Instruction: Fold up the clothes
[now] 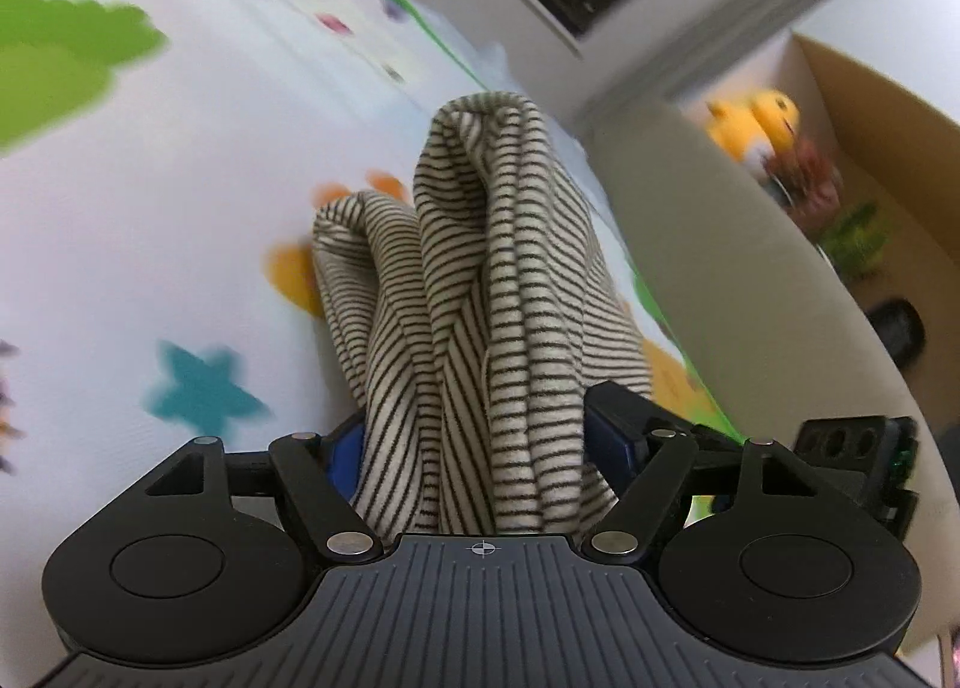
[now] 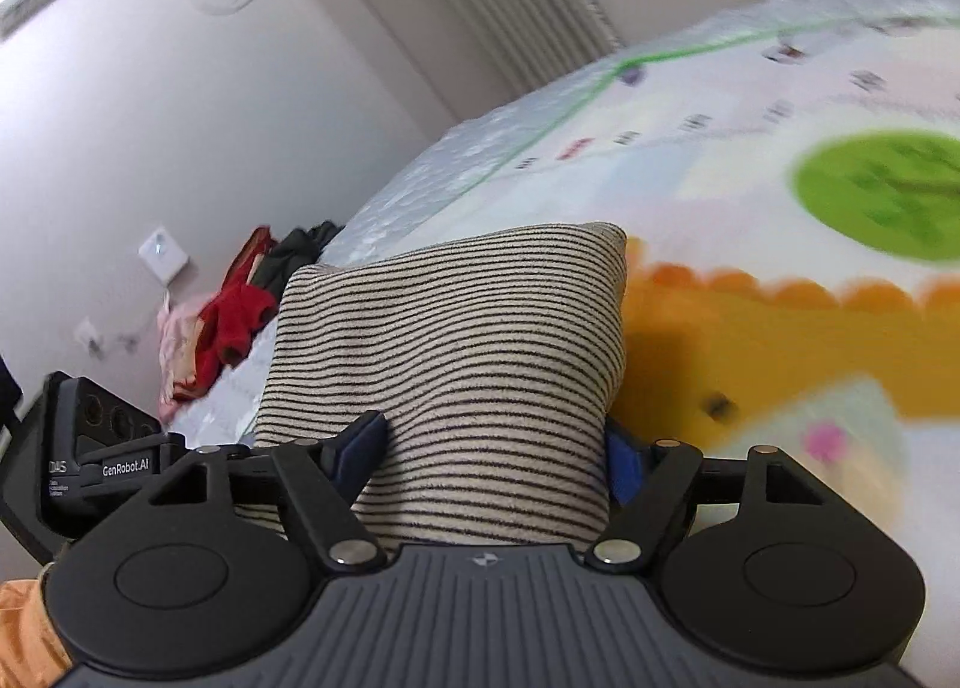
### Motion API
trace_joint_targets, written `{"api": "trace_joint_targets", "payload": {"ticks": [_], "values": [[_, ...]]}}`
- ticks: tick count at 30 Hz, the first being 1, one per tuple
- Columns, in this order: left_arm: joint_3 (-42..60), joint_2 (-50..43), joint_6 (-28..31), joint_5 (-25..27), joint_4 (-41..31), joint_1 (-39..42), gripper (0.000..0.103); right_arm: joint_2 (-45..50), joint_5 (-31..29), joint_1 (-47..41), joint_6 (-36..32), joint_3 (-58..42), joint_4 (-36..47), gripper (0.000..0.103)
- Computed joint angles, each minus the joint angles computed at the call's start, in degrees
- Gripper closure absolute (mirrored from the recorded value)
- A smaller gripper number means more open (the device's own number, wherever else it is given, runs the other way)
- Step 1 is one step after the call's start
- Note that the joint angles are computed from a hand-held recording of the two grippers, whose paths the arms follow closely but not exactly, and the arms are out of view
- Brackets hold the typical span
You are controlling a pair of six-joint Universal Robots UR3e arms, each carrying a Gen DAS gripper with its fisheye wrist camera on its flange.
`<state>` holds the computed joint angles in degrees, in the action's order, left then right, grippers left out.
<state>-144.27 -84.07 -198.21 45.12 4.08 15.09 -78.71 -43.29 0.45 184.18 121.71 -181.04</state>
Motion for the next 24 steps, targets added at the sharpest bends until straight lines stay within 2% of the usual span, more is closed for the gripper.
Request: {"api": "trace_joint_targets", "payload": {"ticks": [2, 5, 6, 9, 11, 14, 15, 18, 19, 20, 24], "values": [[-0.8, 1.3, 1.0, 0.4, -1.3, 2.7, 0.027, 4.1, -5.0, 5.0, -2.1, -6.9, 1.9, 0.029], [-5.0, 9.8, 4.5, 0.1, -6.8, 8.6, 0.027, 8.2, -15.4, 11.6, -6.5, -14.2, 6.6, 0.025], [-6.1, 13.8, 5.4, -0.6, -8.8, 10.8, 0.027, 8.8, -16.8, 12.1, -5.8, -13.7, 5.1, 0.024], [-5.5, 20.1, 6.7, -2.4, -9.0, 13.2, 0.026, 8.8, -14.0, 9.6, -3.9, -9.7, 1.1, 0.019], [-1.2, 16.0, 5.2, -1.7, -3.6, 9.6, 0.026, 7.8, -15.0, 9.7, -4.2, -8.0, -0.3, 0.019], [6.8, 2.9, 0.8, 1.2, 5.7, 1.5, 0.026, 6.3, -19.1, 11.6, -5.9, -6.9, -1.8, 0.019], [9.5, -0.9, -0.2, 1.9, 7.1, -0.6, 0.026, 5.6, -21.1, 12.6, -6.9, -6.7, -2.3, 0.018], [16.1, -11.1, -1.7, 8.5, 6.2, -5.4, 0.036, 1.6, -27.1, 14.9, -8.4, -4.0, -4.4, 0.012], [16.9, -13.1, -1.6, 9.9, 5.8, -5.8, 0.04, 0.2, -29.3, 15.7, -8.9, -3.2, -5.0, 0.007], [16.3, -13.9, -1.5, 9.6, 7.0, -5.2, 0.041, -1.2, -29.8, 16.0, -9.5, -2.0, -6.2, 0.0], [14.6, -15.8, -1.4, 8.0, 10.3, -3.4, 0.041, -4.0, -25.1, 16.2, -11.8, 0.0, -8.3, 0.0]]}}
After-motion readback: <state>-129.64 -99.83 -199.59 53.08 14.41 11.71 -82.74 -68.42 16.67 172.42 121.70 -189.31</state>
